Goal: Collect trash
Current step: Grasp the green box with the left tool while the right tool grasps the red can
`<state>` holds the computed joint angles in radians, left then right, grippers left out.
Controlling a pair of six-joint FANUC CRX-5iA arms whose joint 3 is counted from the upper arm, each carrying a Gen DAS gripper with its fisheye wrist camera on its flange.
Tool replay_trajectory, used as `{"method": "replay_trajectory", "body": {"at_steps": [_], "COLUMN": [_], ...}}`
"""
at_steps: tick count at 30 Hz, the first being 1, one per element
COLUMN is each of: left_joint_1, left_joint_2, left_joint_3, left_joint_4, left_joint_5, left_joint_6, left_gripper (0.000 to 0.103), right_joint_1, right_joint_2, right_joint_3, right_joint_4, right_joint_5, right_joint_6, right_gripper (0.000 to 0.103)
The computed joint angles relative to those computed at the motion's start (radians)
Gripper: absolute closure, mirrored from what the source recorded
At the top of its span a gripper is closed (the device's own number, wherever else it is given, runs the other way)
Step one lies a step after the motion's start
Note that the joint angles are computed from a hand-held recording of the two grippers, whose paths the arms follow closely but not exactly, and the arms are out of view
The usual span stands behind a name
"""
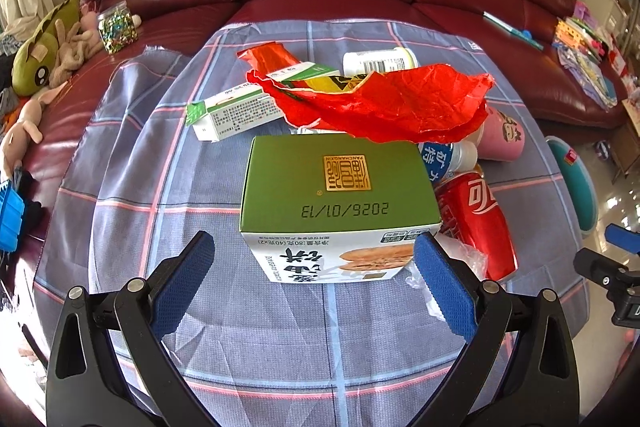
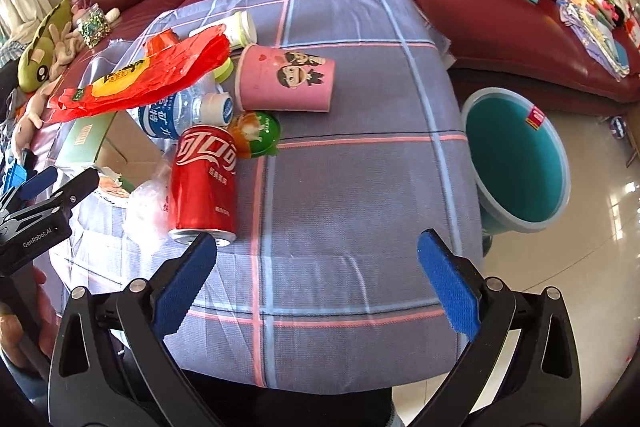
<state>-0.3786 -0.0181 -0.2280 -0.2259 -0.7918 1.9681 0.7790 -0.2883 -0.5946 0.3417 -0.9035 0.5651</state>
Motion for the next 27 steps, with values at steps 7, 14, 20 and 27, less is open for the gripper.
{"method": "replay_trajectory", "body": {"at_steps": [7, 14, 20, 27], "left_joint_1": [-0.047, -0.013, 0.041, 0.037], "left_joint_2": [0.043, 0.079, 0.028, -0.025], "left_joint_3": [0.048, 0.042, -0.016, -0.055], "left_joint_4": [-0.06, -0.038, -0.009, -0.072], "left_joint_5": [-0.008, 0.033, 0.024, -0.023], "left_joint_6": [0.069, 0.043, -0.02, 0.06], "left_gripper": [0.004, 0.003, 0.003, 0.003], "right_joint_1": [-0.033, -0.05, -0.053, -0.058], "right_joint_2": [0.063, 0.126, 0.188, 0.283], "right_joint_3": [0.062, 0.129, 0.2, 0.271], "right_joint_4": [-0.05, -0.14, -0.218, -0.294], "right_joint_5": [0.037, 0.038, 0.04, 0.044], "right_joint_6": [0.077, 0.184, 0.282, 0.385], "right_gripper": [0.013, 0.036, 0.038, 0.056]}}
